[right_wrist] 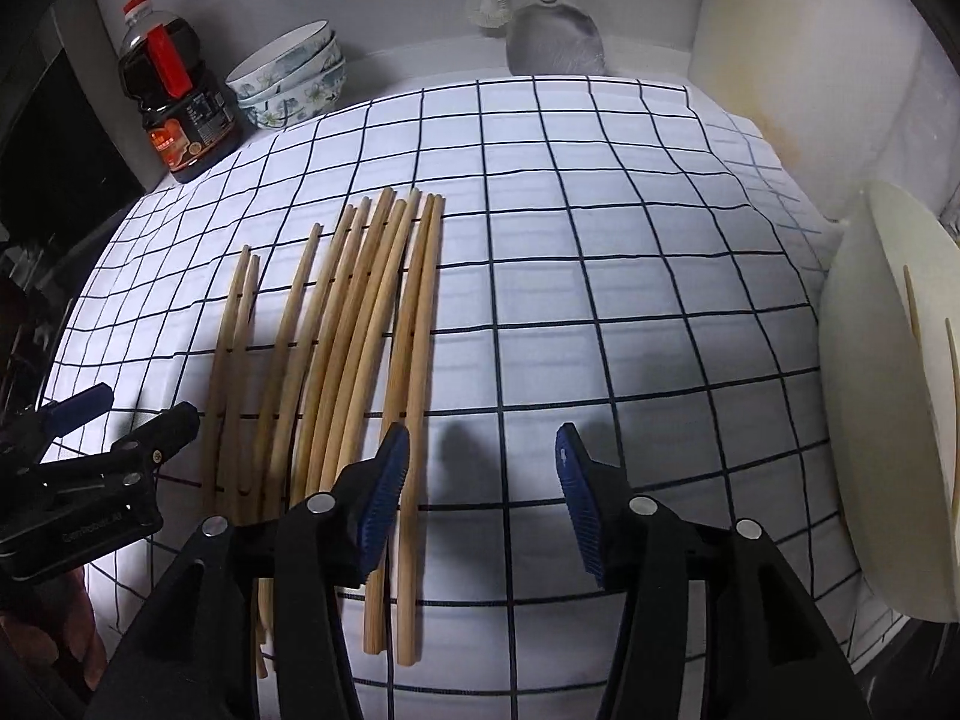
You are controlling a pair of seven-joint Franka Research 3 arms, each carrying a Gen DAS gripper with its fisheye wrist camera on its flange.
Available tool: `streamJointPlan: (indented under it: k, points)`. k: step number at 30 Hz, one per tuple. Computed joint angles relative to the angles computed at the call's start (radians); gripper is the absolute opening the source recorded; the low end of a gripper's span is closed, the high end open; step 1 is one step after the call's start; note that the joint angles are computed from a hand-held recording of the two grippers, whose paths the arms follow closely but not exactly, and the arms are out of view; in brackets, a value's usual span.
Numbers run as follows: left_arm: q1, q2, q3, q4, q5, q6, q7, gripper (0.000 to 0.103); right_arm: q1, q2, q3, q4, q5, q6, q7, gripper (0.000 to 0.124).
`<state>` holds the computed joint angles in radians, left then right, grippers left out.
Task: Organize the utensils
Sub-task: 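Move both open tools back to the chopstick row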
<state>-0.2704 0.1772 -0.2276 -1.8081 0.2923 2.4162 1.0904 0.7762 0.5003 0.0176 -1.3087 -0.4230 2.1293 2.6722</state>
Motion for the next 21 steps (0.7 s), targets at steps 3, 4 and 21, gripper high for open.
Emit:
streamJointPlan:
  k: [3, 4, 21]
  points:
    - [0.001, -0.001, 0.002, -0.007, -0.001, 0.003, -0.015, 0.094, -0.001, 0.014, 0.002, 0.014, 0.006, -0.007, -0.015, 0.050]
    - [0.000, -0.001, 0.002, -0.009, -0.001, 0.004, -0.018, 0.094, -0.001, 0.017, 0.002, 0.017, 0.009, -0.007, -0.020, 0.050]
    - [-0.004, 0.008, 0.006, -0.016, 0.026, 0.023, -0.073, 0.096, 0.014, 0.045, -0.021, 0.046, -0.009, -0.034, -0.064, 0.050]
